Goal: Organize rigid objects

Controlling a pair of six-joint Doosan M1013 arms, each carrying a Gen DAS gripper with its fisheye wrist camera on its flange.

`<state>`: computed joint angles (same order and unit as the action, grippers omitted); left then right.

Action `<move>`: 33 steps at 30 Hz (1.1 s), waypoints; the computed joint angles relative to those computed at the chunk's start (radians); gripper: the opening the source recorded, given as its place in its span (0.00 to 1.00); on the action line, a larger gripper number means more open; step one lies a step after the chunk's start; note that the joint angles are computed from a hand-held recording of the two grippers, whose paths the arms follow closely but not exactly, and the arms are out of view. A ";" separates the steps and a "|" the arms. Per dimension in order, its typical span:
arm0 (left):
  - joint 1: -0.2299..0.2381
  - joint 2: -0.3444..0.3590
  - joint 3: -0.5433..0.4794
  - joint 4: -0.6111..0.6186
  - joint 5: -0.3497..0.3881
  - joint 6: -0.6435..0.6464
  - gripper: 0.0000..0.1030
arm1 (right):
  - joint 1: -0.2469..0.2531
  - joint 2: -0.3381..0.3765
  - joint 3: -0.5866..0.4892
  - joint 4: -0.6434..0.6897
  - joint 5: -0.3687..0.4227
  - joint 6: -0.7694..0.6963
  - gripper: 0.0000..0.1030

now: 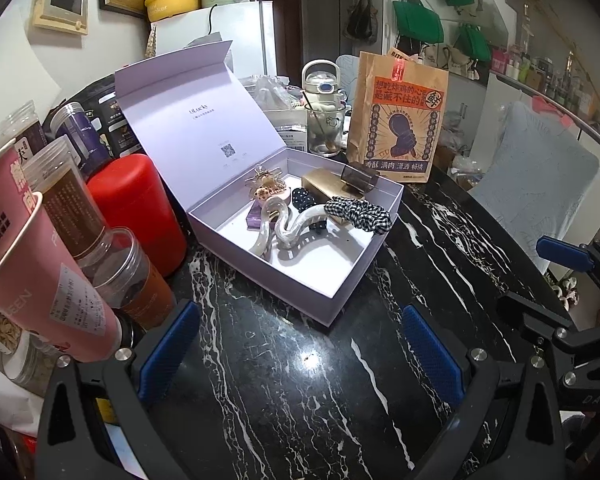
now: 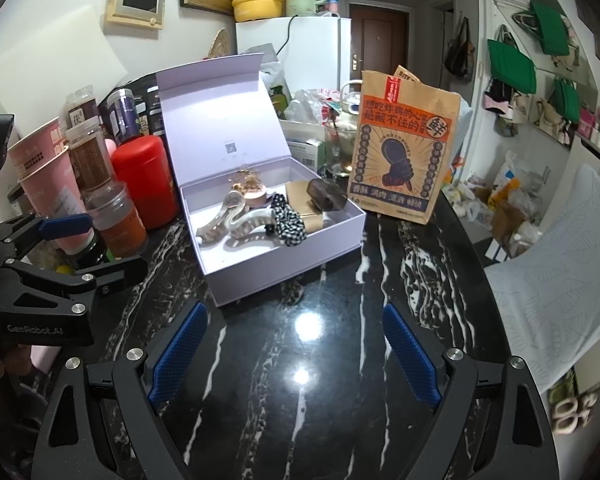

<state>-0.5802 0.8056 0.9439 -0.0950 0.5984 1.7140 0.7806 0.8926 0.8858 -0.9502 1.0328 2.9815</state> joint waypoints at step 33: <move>0.006 0.014 -0.025 -0.058 0.050 0.049 1.00 | -0.001 -0.004 0.011 0.009 0.014 0.000 0.88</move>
<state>-0.5745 0.8192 0.9187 -0.1533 0.6484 1.7628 0.7798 0.8888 0.8968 -0.9412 1.0468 2.9818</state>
